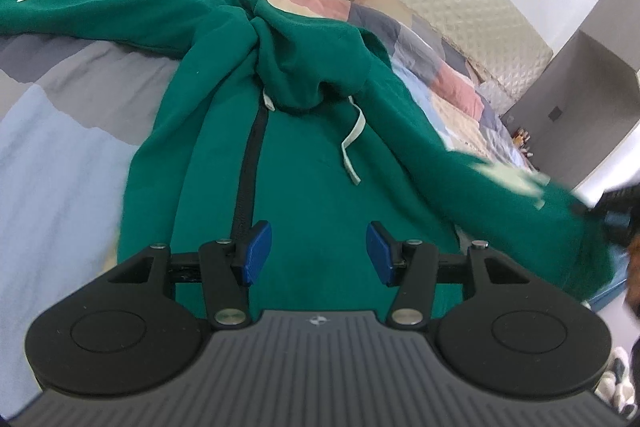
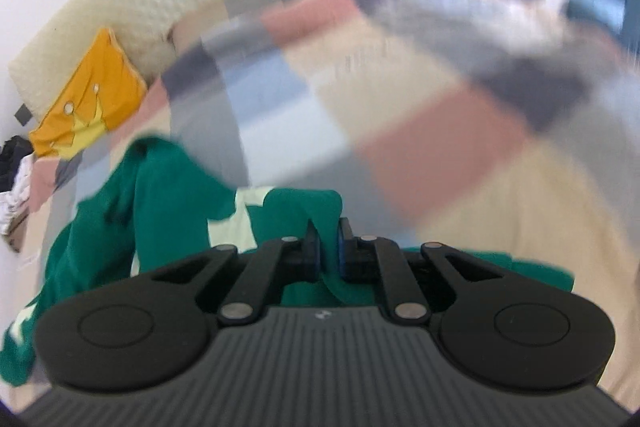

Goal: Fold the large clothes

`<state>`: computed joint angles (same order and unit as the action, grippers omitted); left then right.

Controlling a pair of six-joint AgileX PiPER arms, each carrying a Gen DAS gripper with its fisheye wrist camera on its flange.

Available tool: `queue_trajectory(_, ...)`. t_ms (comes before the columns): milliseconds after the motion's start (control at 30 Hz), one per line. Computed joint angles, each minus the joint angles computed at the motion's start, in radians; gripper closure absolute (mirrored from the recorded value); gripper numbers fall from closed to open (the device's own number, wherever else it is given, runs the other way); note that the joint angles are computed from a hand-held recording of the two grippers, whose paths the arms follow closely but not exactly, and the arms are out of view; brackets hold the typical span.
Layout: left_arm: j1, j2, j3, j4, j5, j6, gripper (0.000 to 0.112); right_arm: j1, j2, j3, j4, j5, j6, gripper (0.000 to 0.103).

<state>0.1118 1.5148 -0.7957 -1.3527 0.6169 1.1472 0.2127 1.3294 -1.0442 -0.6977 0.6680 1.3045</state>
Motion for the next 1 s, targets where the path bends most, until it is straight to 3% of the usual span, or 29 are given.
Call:
queue_trajectory(233, 0.024, 0.040, -0.049, -0.104, -0.014, 0.045, 0.054, -0.159, 0.261, -0.489, -0.082, 0.152, -0.282, 0.092)
queue_trajectory(533, 0.005, 0.113, -0.112, -0.101, -0.086, 0.034, 0.054, -0.345, 0.705, -0.953, -0.140, 0.178, -0.356, 0.093)
queue_trajectory(767, 0.007, 0.199, -0.187, -0.071, -0.104, -0.005, 0.054, -0.428, 1.002, -1.089, -0.144, 0.118, -0.316, 0.092)
queue_trajectory(867, 0.003, 0.226, -0.212, -0.059, -0.106, -0.022, 0.054, -0.456, 1.059, -1.043, -0.166, 0.036, -0.252, 0.092)
queue_trajectory(1000, 0.001, 0.251, -0.232, -0.025, -0.112, -0.053, 0.054, -0.441, 1.065, -0.918, -0.371, -0.070, -0.087, 0.091)
